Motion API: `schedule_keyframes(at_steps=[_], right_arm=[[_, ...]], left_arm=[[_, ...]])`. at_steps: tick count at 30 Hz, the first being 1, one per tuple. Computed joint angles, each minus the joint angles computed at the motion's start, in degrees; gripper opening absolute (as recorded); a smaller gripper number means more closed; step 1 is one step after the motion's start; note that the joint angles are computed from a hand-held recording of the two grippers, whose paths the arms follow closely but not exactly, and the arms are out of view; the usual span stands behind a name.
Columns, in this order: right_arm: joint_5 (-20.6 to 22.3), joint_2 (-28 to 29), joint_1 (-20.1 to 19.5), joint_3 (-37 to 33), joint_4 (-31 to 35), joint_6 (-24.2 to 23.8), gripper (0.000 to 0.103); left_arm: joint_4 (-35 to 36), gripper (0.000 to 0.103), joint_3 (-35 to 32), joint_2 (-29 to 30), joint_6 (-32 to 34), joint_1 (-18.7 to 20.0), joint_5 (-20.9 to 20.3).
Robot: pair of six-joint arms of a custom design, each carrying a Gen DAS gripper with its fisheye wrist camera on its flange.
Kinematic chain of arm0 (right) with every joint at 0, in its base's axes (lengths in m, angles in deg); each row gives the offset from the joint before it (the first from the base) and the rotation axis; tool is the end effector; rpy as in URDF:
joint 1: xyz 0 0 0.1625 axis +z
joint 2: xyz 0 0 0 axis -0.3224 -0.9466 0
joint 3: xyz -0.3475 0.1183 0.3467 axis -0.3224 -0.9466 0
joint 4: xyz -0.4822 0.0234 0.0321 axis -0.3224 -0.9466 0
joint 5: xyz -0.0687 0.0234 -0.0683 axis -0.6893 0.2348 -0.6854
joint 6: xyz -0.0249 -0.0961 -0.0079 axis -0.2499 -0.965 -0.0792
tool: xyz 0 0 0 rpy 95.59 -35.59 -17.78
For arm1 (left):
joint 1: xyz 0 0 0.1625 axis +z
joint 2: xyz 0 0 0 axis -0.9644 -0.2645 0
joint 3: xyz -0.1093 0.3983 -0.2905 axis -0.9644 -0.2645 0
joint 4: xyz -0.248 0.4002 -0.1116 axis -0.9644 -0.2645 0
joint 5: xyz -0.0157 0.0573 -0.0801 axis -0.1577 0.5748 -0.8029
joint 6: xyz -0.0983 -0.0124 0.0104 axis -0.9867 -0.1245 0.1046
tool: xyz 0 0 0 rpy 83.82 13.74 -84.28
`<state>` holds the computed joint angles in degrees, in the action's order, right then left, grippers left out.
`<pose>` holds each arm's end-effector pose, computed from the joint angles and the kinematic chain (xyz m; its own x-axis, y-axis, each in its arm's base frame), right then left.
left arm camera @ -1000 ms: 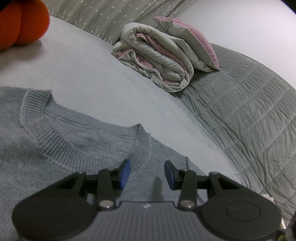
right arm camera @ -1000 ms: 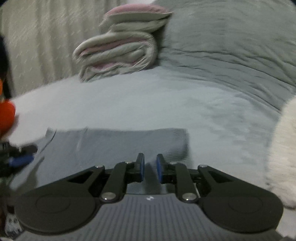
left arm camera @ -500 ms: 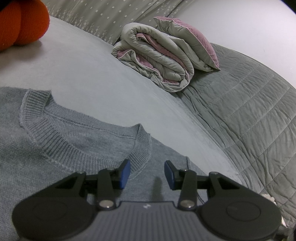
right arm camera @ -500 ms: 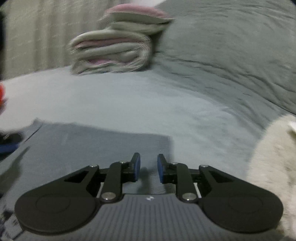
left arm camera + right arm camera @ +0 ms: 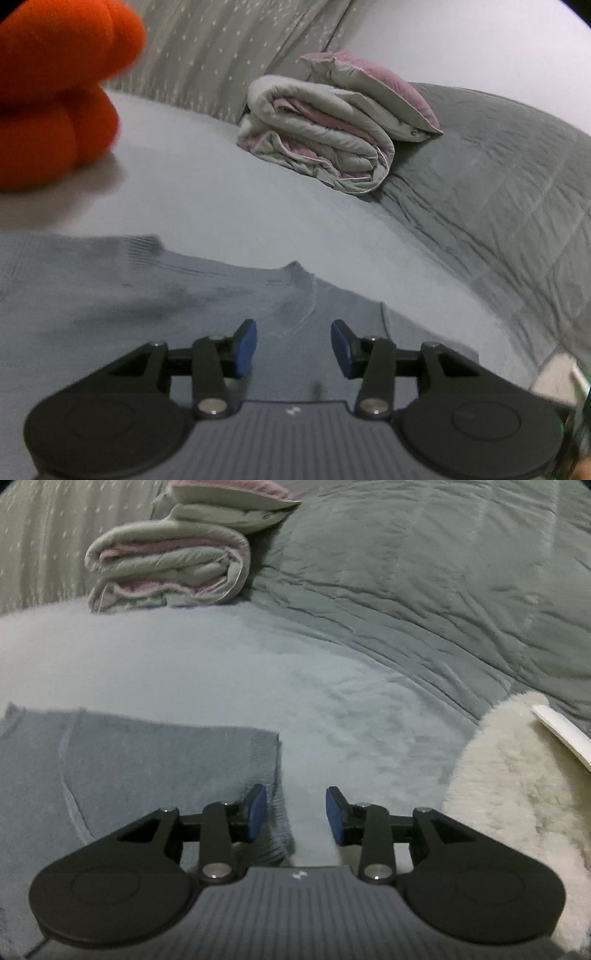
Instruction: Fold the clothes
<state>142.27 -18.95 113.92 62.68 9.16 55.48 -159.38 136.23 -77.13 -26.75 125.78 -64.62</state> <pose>0.1194 -0.6421 0.2056 -0.5528 0.4100 0.7255 -0.5148 0.5165 -0.6842 -0.2521 -0.6172 0.0730 -0.9301 0.1399 -0.3396 0.3587 0.5445 -0.7582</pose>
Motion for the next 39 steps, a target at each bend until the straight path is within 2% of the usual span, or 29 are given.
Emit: schedule_keyframes(at_steps=[3,8,14,19,25,29,39], right_arm=[[-0.94,-1.89,1.24,2.14,2.48,4.24,0.046],[-3.9,-3.87,3.91,5.62,8.59,7.72,0.059],[-6.03,-5.98,7.18,9.65,13.26,8.96,0.069],[-7.12,-8.15,8.9,13.41,15.33,9.83,0.074],[-7.56,-9.99,9.76,16.37,18.58,12.45,0.074],[-6.87,-11.34,10.62,18.26,19.13,14.06,0.074],[-6.41,-15.12,12.92,20.92,20.19,16.25,0.074]], left_arm=[[0.2,0.048,5.81,-4.31,-4.42,-2.18,2.88],[2.54,0.055,14.03,-9.9,-9.66,-7.69,11.23],[8.42,0.067,22.54,-15.56,-20.83,-15.81,19.67],[16.28,0.07,27.9,-19.27,-32.55,-21.79,24.31],[25.45,0.074,32.75,-23.66,-44.9,-27.09,26.89],[33.29,0.078,33.79,-26.8,-50.77,-29.54,27.47],[48.87,0.083,34.56,-33.5,-60.45,-34.9,28.99]])
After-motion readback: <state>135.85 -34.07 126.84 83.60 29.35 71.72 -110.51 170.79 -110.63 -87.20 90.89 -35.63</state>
